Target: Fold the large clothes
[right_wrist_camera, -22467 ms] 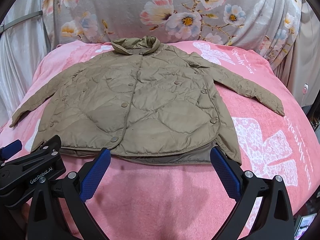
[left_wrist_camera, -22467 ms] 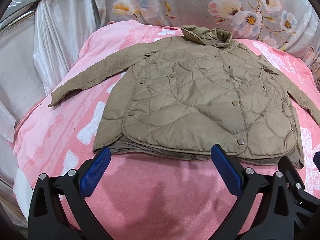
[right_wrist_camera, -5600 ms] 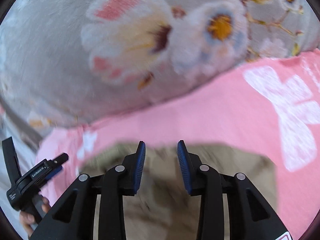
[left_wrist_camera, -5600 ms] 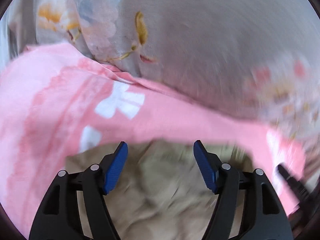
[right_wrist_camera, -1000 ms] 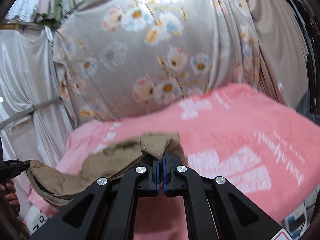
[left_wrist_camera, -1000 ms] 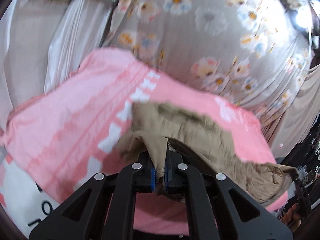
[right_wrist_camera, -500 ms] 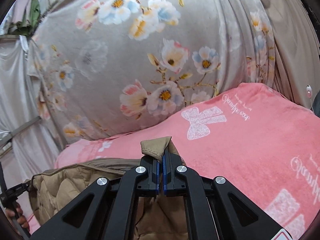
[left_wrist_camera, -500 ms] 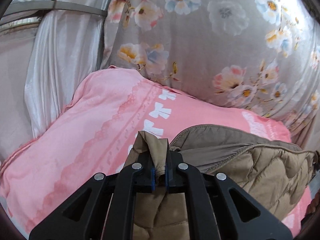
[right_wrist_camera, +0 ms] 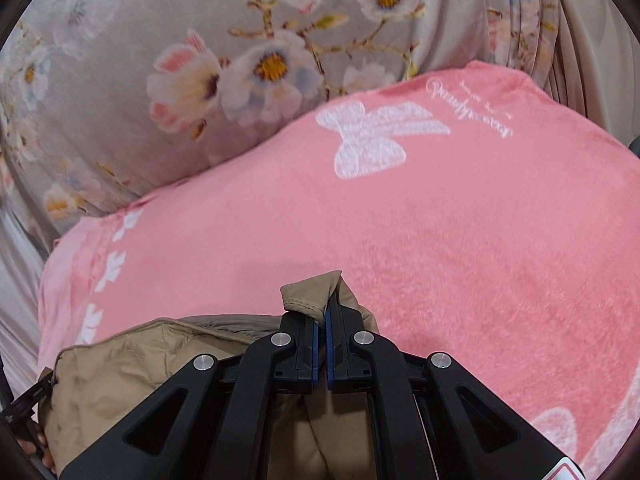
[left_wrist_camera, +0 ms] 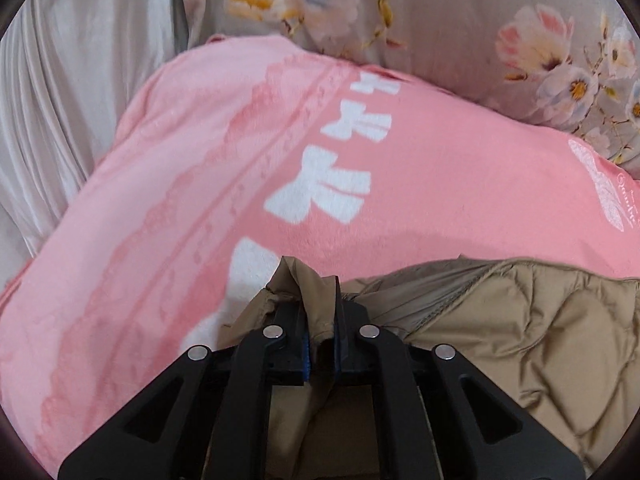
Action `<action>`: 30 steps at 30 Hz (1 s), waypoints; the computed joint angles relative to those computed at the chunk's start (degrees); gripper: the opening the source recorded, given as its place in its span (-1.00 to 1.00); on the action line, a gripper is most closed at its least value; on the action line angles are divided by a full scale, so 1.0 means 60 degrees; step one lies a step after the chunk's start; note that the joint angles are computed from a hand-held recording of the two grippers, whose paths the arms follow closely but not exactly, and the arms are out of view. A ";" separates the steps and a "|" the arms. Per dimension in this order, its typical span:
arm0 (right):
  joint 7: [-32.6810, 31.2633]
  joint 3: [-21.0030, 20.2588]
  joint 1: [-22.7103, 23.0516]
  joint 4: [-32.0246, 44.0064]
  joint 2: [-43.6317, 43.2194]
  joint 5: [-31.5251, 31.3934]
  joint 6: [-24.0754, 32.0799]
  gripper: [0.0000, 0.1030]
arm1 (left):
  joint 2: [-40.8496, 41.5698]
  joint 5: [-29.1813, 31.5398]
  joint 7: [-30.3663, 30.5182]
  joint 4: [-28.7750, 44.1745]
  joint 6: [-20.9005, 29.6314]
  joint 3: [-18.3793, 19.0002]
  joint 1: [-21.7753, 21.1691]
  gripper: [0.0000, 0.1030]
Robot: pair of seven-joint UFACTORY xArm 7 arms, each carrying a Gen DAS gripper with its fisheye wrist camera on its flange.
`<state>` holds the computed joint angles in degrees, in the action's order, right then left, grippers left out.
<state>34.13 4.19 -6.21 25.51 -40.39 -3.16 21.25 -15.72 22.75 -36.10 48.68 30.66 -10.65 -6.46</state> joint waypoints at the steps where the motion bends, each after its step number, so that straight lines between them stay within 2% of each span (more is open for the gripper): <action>1: -0.0012 -0.0020 0.0024 -0.0044 0.0085 0.0014 -0.0018 -0.96 | 0.0071 -0.0111 0.0025 -0.0095 -0.0179 0.0065 -0.0025 -0.85; 5: -0.0017 -0.0121 0.0202 -0.0219 0.0503 0.0178 -0.0119 -0.96 | 0.0247 -0.0472 0.0068 -0.0285 -0.0655 0.0187 -0.0080 -0.83; 11: 0.0056 0.0005 0.0207 -0.0129 0.0895 0.0109 0.0035 -0.96 | 0.0521 0.0113 -0.0459 -0.0359 -0.0935 -0.0021 0.0061 -0.84; 25: 0.0422 0.0219 0.0088 0.0045 0.1243 -0.0416 0.0208 -0.97 | 0.0777 0.0802 -0.1062 -0.0228 -0.0861 0.0040 -0.0057 -0.83; 27: 0.0318 0.0030 0.0228 0.0004 0.1241 -0.0307 0.0107 -0.95 | 0.0768 0.0749 -0.1005 -0.0220 -0.0843 0.0081 -0.0095 -0.83; 29: -0.0125 -0.0601 0.0701 -0.0117 0.1027 0.0268 0.0096 -0.90 | 0.0638 0.0157 -0.0501 -0.0330 -0.0958 0.0313 -0.0242 -0.82; 30: -0.0336 -0.0897 0.0891 -0.0158 0.0723 0.0594 0.0368 -0.79 | 0.0442 -0.0392 -0.0040 -0.0423 -0.0904 0.0501 -0.0367 -0.79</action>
<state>32.12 -1.20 -0.86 24.56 -36.05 0.40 23.46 -13.07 20.40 -36.34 46.15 25.24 -7.64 -8.66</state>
